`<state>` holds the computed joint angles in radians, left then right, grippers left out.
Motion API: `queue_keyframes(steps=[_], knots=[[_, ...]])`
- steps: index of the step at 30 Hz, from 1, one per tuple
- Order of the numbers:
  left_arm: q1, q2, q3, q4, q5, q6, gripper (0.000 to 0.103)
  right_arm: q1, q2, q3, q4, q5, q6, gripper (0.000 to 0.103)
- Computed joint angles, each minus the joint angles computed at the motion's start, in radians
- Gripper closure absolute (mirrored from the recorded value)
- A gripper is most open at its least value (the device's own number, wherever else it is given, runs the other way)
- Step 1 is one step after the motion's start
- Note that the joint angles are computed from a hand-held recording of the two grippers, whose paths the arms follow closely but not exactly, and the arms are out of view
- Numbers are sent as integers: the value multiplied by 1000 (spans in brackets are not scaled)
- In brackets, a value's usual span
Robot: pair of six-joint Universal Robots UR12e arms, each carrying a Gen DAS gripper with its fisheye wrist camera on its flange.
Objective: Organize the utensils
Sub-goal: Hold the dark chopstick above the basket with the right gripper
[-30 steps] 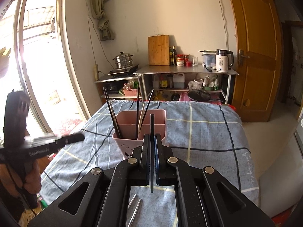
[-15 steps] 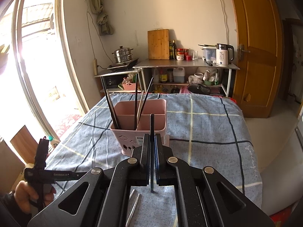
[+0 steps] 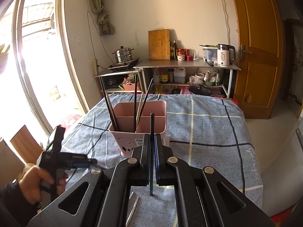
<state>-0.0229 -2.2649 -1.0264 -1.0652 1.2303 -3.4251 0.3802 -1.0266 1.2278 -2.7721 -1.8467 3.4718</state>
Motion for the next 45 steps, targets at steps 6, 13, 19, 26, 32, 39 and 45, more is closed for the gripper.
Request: queue_keyframes(steps=[6, 13, 19, 26, 32, 39, 45], knots=[[-53, -48, 78, 19, 227, 73, 80, -2, 0, 0, 1, 4, 2, 99], [-52, -55, 83, 54, 235, 141, 100, -7, -1, 0, 3, 7, 5, 99], [-34, 3, 5, 184, 126, 199, 103, -6, 1, 0, -1, 10, 3, 99], [-18, 27, 11, 173, 3, 264, 103, -5, 2, 0, -2, 10, 3, 99], [-21, -55, 129, -43, 70, 191, 88, -2, 4, -9, 7, 10, -1, 99], [-41, -109, 209, -116, 156, 178, 86, -4, 4, -12, 14, 13, -3, 99], [-68, -112, 204, -75, 256, 269, 96, -7, 4, -13, 16, 19, -2, 99]])
